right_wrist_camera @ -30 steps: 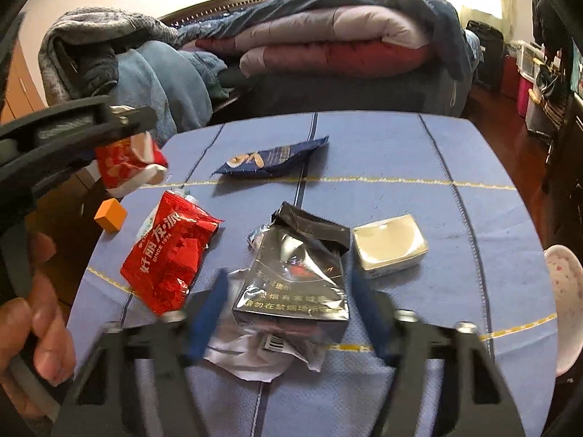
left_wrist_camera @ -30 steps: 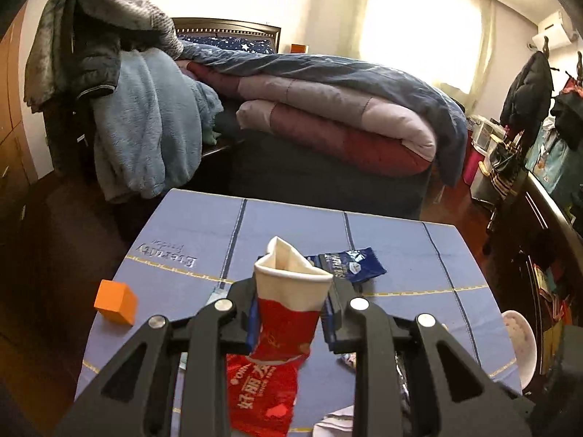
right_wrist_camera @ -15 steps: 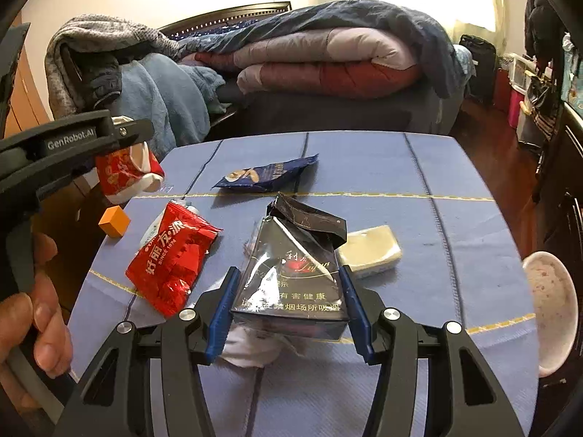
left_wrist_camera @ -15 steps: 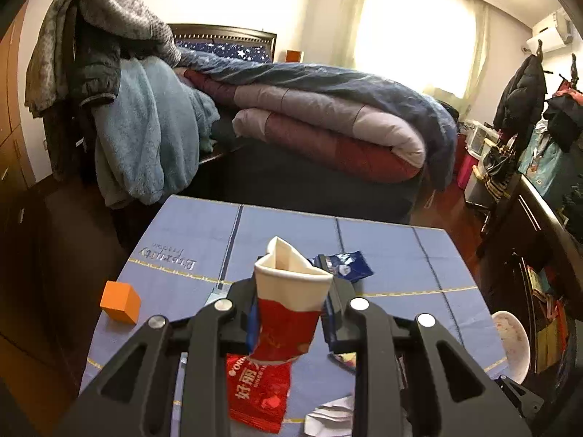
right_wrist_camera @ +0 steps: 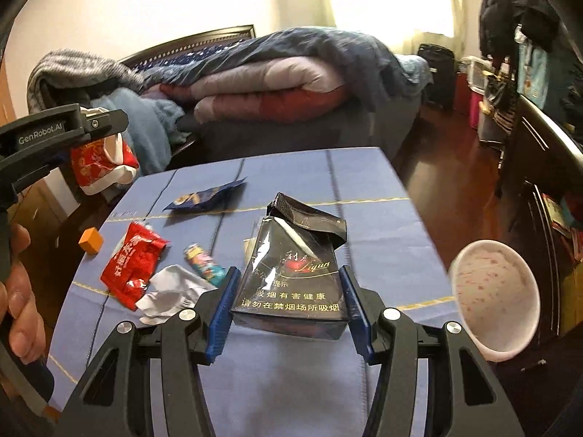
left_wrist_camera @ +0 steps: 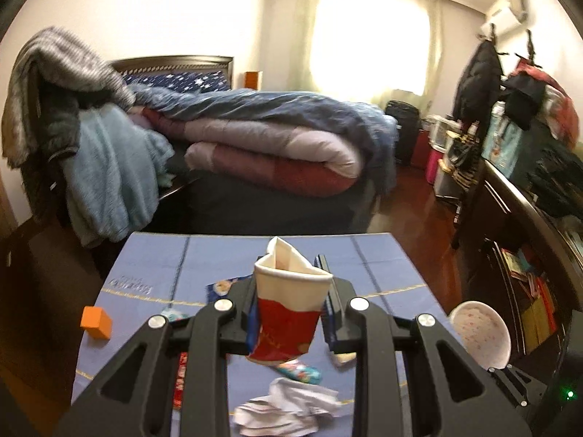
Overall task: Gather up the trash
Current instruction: 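Carry the cup and pack over the wastebasket and open both tools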
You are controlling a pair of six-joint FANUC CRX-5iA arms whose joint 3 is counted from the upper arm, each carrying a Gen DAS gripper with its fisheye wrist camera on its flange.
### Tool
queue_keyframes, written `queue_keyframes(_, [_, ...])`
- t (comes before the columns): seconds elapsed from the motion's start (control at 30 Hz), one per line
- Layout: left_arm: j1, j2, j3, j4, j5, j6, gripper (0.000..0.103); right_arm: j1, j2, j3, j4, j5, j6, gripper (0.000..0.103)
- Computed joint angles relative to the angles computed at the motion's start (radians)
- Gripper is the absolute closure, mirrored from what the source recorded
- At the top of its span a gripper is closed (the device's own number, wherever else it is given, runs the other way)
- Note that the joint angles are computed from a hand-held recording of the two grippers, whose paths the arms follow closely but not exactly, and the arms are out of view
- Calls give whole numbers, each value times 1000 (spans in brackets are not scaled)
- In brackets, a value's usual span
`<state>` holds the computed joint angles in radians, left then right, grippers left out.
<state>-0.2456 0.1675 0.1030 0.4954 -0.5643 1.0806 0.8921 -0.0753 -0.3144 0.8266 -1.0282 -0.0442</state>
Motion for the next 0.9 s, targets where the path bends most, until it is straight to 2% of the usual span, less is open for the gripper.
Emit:
queue_keyframes(0.37, [-111, -3, -2, 56, 11, -86, 75, 25, -142, -129, 43, -113, -125, 48])
queue_keyframes(0.5, [-152, 10, -2, 107, 4, -139, 75, 28, -193, -174, 47, -153, -166, 48])
queue_keyframes(0.73, [-216, 67, 37, 176, -62, -217, 75, 33, -281, -254, 38, -240, -249, 48])
queue_keyframes(0.9, [-267, 106, 59, 201, -79, -265, 75, 29, -333, -296, 25, -293, -294, 48])
